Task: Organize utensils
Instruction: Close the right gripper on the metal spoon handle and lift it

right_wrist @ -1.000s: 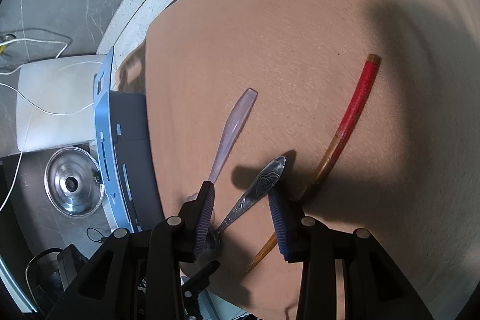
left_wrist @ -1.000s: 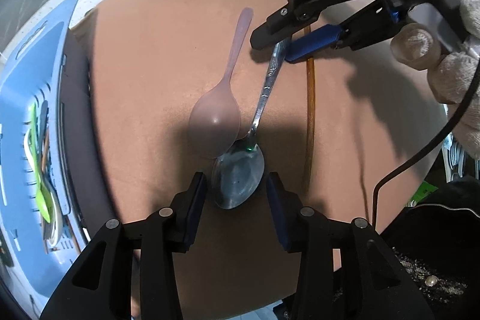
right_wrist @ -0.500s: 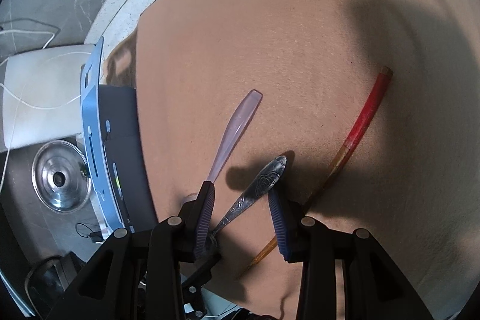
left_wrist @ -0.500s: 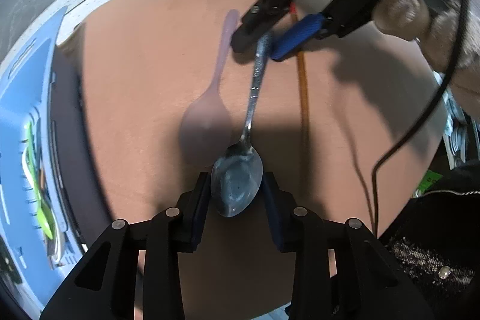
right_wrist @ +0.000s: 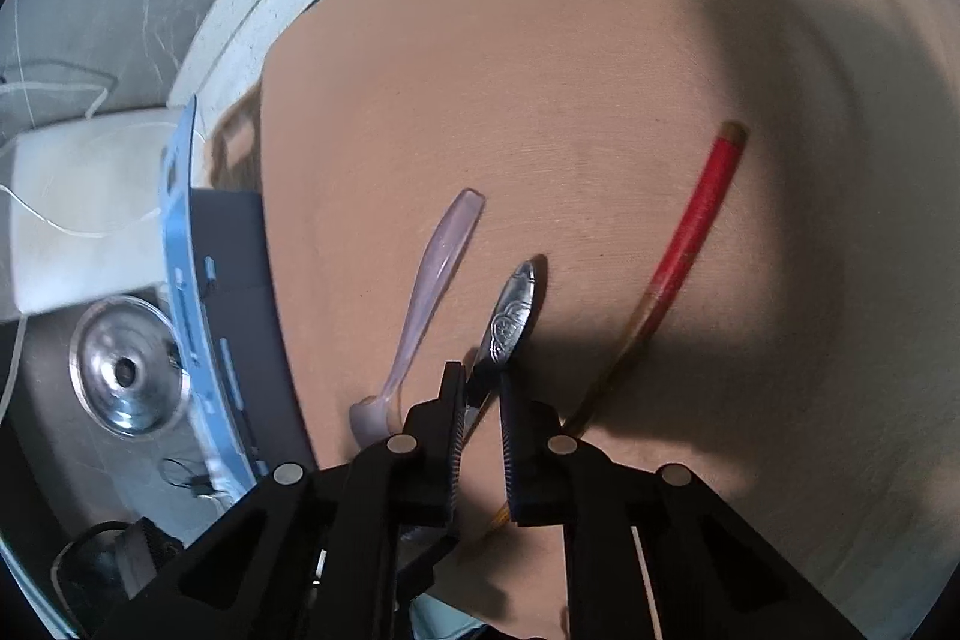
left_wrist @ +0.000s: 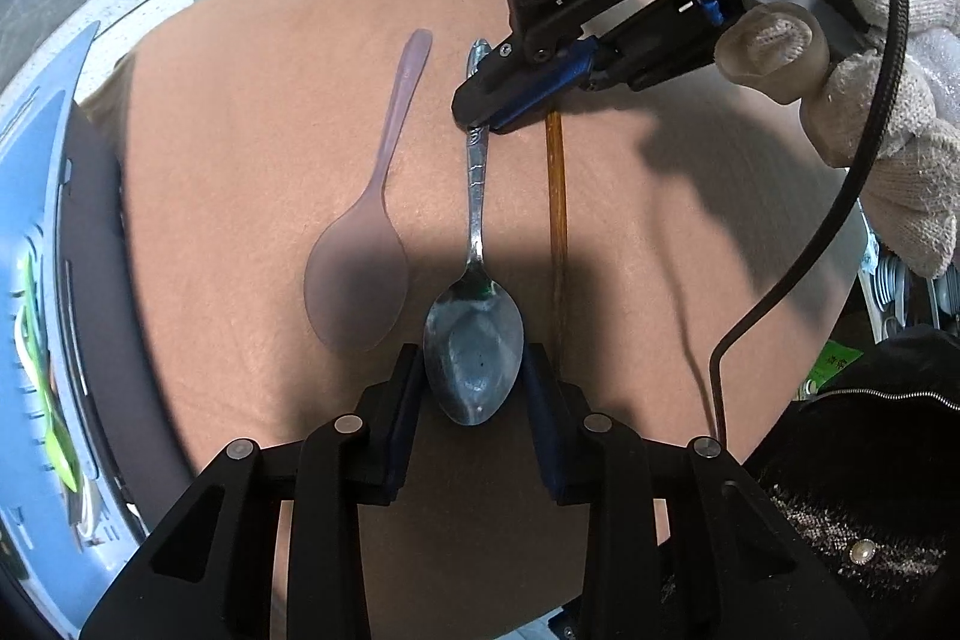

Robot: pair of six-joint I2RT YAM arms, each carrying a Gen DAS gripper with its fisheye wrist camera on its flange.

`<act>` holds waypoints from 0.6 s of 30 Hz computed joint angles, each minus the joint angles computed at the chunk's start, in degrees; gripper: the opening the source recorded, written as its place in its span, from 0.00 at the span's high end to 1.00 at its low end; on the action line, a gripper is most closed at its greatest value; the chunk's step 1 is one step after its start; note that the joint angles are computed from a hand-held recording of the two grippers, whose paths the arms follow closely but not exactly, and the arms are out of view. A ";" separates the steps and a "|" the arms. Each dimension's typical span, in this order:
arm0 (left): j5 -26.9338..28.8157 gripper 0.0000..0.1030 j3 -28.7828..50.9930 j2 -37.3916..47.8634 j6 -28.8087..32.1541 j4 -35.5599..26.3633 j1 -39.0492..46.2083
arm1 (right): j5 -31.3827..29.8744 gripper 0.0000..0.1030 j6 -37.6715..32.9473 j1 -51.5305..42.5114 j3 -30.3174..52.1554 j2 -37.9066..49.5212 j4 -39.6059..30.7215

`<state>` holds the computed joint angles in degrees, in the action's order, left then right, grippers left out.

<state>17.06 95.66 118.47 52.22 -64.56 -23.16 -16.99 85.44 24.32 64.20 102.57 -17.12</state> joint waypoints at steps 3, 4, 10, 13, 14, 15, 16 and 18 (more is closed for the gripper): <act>0.04 0.69 0.95 0.58 -0.17 -0.37 -0.22 | 0.58 0.91 1.17 0.26 -1.62 -0.77 2.12; 0.31 0.69 2.48 1.38 1.50 -1.65 1.38 | 0.82 0.91 1.26 0.36 -1.72 -0.89 2.22; 2.16 0.69 6.48 2.66 1.79 -4.82 2.74 | 1.86 0.92 2.64 0.79 -3.41 -2.44 4.12; 3.29 0.69 7.00 1.80 1.52 -5.57 3.00 | 2.24 0.92 3.07 0.84 -3.79 -3.50 4.53; 3.71 0.69 7.71 1.91 1.78 -6.06 3.49 | 2.67 0.92 3.10 0.98 -3.52 -3.93 4.31; 4.29 0.69 8.39 1.90 1.81 -6.60 3.91 | 2.82 0.92 2.92 0.93 -3.02 -3.87 4.03; 4.58 0.69 8.76 1.47 1.89 -7.29 4.24 | 3.30 0.92 2.56 1.09 -2.09 -3.97 3.33; 5.15 0.69 10.04 1.57 2.09 -8.02 5.08 | 3.90 0.93 1.77 1.25 -0.35 -3.69 2.35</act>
<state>22.21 105.70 120.04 54.31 -72.58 -18.08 -13.09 87.22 25.57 63.85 98.88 -14.77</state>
